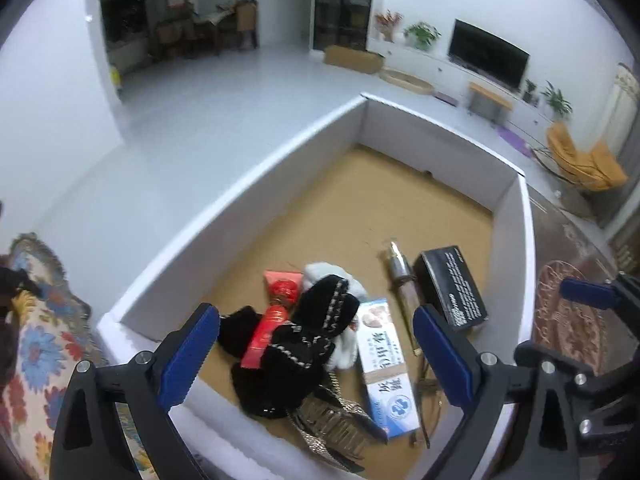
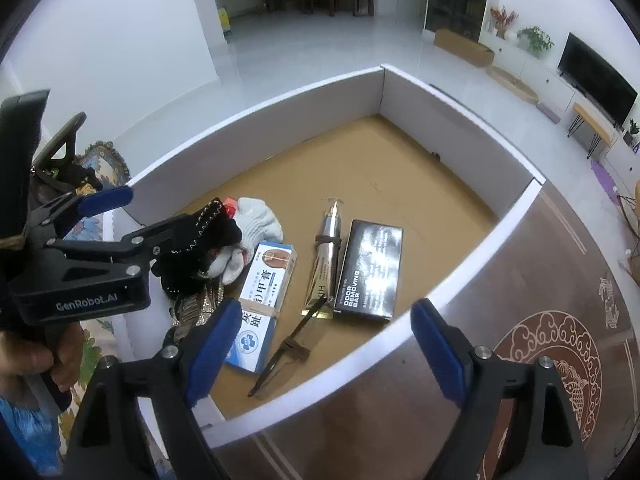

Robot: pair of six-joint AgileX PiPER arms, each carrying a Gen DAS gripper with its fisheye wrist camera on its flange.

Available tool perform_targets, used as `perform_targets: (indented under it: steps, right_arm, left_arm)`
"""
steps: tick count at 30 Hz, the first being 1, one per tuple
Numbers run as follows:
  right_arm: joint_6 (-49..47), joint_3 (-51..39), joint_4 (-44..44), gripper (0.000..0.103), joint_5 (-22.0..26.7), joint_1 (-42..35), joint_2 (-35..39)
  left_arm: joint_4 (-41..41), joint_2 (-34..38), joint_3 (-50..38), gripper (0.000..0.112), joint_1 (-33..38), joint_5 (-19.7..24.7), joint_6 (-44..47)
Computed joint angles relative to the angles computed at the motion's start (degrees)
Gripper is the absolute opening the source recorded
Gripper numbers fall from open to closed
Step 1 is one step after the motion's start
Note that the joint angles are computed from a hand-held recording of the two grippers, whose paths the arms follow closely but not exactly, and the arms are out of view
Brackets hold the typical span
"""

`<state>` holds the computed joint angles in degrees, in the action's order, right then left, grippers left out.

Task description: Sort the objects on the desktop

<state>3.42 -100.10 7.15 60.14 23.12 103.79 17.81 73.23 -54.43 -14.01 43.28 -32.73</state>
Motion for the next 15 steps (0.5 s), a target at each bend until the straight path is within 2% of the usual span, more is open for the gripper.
perform_targets:
  steps: [4, 6, 12, 15]
  right_arm:
    - [0.3, 2.2, -2.3, 0.089, -1.8, 0.9, -1.2]
    - [0.4, 3.5, -2.8, 0.094, -3.2, 1.3, -1.6]
    - [0.5, 5.8, -2.1, 0.094, -5.4, 0.8, -1.9]
    - [0.1, 6.4, -2.4, 0.094, -5.6, 0.8, -1.9]
  left_arm:
    - [11.7, -1.2, 1.0, 0.099, -6.2, 3.4, -12.5]
    - [12.8, -1.7, 1.0, 0.099, -7.4, 4.4, -13.6]
    - [15.9, -2.5, 0.4, 0.099, -10.3, 8.1, -18.8]
    - [13.6, -2.2, -0.1, 0.103, -9.1, 7.4, -16.9]
